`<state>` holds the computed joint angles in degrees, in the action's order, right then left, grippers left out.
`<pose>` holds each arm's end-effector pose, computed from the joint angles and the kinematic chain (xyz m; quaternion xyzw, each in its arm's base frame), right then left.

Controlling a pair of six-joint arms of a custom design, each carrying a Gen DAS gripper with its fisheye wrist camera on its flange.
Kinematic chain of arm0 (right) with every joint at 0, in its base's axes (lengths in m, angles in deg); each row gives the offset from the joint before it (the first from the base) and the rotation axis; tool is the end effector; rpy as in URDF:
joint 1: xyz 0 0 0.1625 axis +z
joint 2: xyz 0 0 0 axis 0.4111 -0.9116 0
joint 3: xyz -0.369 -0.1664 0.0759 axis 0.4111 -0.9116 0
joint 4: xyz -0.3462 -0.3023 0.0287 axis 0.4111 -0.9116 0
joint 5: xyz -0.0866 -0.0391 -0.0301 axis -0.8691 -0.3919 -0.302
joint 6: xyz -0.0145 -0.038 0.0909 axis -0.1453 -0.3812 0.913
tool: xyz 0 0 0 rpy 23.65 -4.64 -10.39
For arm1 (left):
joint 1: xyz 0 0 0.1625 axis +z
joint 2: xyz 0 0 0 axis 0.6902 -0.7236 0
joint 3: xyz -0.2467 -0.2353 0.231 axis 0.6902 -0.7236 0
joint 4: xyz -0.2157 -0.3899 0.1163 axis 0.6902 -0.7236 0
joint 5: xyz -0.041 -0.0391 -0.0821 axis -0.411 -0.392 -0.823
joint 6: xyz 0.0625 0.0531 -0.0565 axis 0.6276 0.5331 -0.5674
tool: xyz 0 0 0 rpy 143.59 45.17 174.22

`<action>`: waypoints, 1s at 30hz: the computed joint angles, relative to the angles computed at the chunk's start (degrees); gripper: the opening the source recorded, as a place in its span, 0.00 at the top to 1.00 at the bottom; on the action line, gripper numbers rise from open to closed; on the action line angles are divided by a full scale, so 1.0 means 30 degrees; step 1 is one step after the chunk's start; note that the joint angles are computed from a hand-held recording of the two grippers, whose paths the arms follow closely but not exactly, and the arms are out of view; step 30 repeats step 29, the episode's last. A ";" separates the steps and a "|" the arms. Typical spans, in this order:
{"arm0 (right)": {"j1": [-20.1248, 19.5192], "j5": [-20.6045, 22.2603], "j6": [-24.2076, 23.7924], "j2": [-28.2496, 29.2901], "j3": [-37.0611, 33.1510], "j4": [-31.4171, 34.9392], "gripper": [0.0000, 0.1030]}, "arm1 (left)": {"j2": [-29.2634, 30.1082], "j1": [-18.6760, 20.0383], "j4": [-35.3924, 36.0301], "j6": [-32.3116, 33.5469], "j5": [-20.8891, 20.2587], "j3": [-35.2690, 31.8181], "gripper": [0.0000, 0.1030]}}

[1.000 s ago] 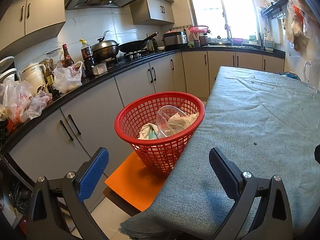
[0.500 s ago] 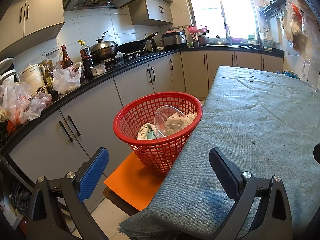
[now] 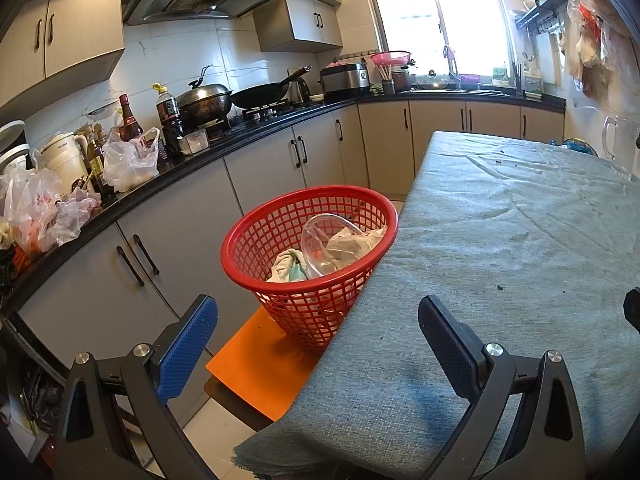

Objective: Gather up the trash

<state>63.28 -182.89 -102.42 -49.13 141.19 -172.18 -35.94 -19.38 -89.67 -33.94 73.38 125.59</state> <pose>0.0848 -0.3535 0.1229 0.2496 -0.8092 0.3985 0.3522 -0.1756 -0.3314 0.0295 0.1235 0.7436 -0.4629 0.4663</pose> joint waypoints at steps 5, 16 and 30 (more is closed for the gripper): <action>-0.0151 0.0094 0.0166 -0.0211 0.0070 0.0120 0.00 | 0.0321 0.0004 -0.0610 0.0750 0.0069 -0.0163 0.03; -0.1160 0.0491 0.0732 -0.1510 0.0176 0.1121 0.00 | 0.2822 0.0190 -0.7531 0.6910 0.0088 -0.0706 0.03; -0.4586 -0.2487 0.3817 -0.5778 -0.2110 0.6923 0.00 | 0.8704 0.3160 -1.7694 2.0840 -0.9344 -0.7089 0.03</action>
